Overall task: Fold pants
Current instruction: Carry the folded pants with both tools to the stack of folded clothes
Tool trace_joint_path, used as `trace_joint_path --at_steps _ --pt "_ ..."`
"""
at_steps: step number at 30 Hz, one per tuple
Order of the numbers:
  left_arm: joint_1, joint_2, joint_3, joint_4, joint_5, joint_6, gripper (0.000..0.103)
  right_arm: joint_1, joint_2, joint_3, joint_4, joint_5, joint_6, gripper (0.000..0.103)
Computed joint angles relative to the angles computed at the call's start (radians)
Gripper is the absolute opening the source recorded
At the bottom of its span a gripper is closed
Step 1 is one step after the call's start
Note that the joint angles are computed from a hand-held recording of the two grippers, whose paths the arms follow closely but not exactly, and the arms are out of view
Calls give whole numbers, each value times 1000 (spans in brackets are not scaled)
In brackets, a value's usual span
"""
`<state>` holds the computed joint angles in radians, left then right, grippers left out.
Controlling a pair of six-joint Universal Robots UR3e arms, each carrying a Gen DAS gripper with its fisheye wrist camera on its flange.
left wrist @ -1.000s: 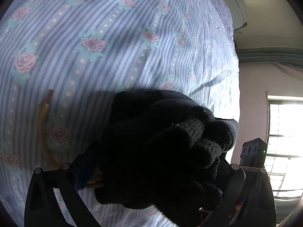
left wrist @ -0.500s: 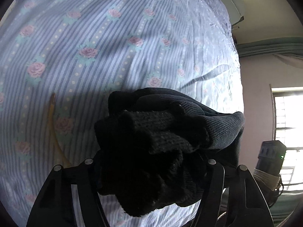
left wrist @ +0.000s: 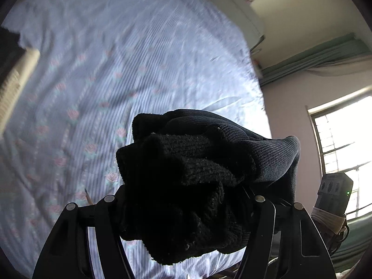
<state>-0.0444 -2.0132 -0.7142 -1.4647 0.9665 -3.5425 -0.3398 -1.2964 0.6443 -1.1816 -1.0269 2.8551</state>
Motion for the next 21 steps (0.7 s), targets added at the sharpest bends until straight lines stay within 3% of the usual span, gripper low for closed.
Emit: trace_joint_path --at_steps 4,9,15,19,21 --pt "52 141 -57 -41 -19 67 66 -1 -77 -61 65 27 25 59" --pt "159 284 -48 -207 -65 200 66 40 -162 -104 102 42 111 59" --pt "346 434 18 -499 -121 399 67 106 -191 -192 167 71 173 59" --pt "523 566 22 -703 -166 525 67 91 -168 -300 305 128 83 59" --pt "631 626 39 -836 -190 596 67 123 -157 -300 297 138 77 59"
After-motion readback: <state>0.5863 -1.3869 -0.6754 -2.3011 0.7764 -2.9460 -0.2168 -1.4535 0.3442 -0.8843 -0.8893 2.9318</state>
